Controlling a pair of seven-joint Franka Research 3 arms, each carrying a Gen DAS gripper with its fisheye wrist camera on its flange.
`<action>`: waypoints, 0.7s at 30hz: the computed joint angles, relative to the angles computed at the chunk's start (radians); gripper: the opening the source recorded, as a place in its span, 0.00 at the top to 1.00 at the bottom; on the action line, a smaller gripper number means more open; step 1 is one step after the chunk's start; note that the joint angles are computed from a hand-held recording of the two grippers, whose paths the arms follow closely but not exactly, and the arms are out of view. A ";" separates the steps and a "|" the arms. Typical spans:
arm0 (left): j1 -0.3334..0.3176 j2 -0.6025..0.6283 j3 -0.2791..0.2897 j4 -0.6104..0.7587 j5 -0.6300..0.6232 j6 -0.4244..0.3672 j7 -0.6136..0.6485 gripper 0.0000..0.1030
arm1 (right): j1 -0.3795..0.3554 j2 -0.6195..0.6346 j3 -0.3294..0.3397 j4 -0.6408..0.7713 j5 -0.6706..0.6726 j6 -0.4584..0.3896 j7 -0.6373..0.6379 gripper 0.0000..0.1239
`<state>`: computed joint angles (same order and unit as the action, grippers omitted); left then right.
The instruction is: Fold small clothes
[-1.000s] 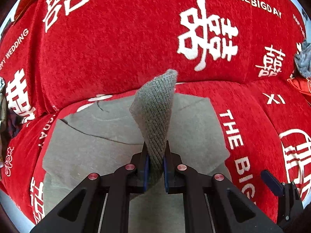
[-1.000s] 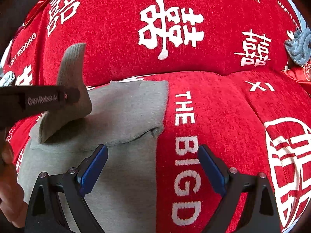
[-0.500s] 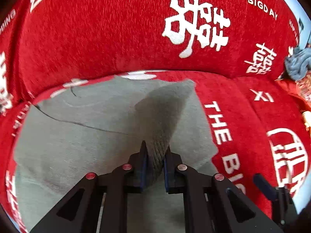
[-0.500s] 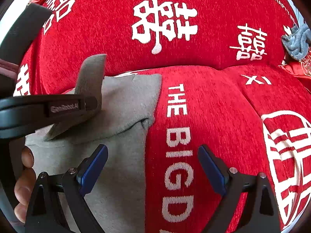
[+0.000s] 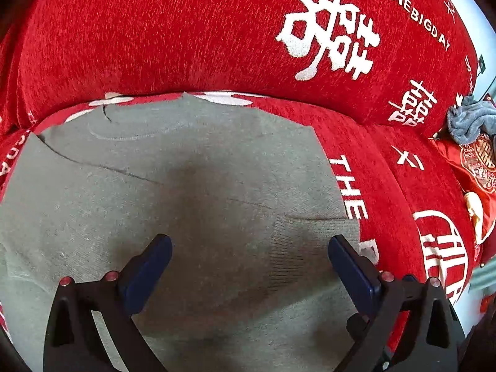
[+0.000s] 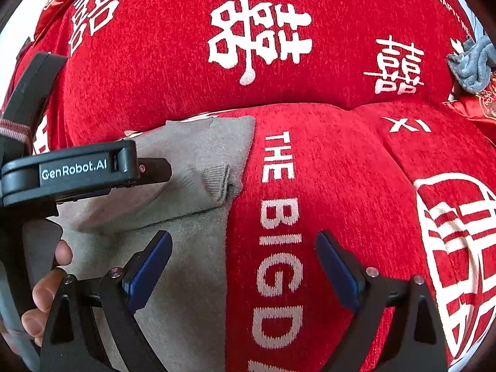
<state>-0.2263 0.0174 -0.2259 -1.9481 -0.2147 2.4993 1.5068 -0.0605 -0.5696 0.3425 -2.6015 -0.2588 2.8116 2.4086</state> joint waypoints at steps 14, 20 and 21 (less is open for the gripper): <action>0.048 -0.117 0.058 -0.128 0.022 0.044 0.067 0.02 | 0.247 0.076 -0.233 -0.007 0.330 0.221 -0.208 0.34; 0.057 -0.140 0.076 -0.193 0.067 0.072 0.049 0.02 | 0.320 0.149 -0.266 0.066 0.478 0.166 -0.270 0.37; 0.059 -0.143 0.082 -0.203 0.062 0.073 0.053 0.02 | 0.399 0.166 -0.331 0.066 0.581 0.191 -0.326 0.37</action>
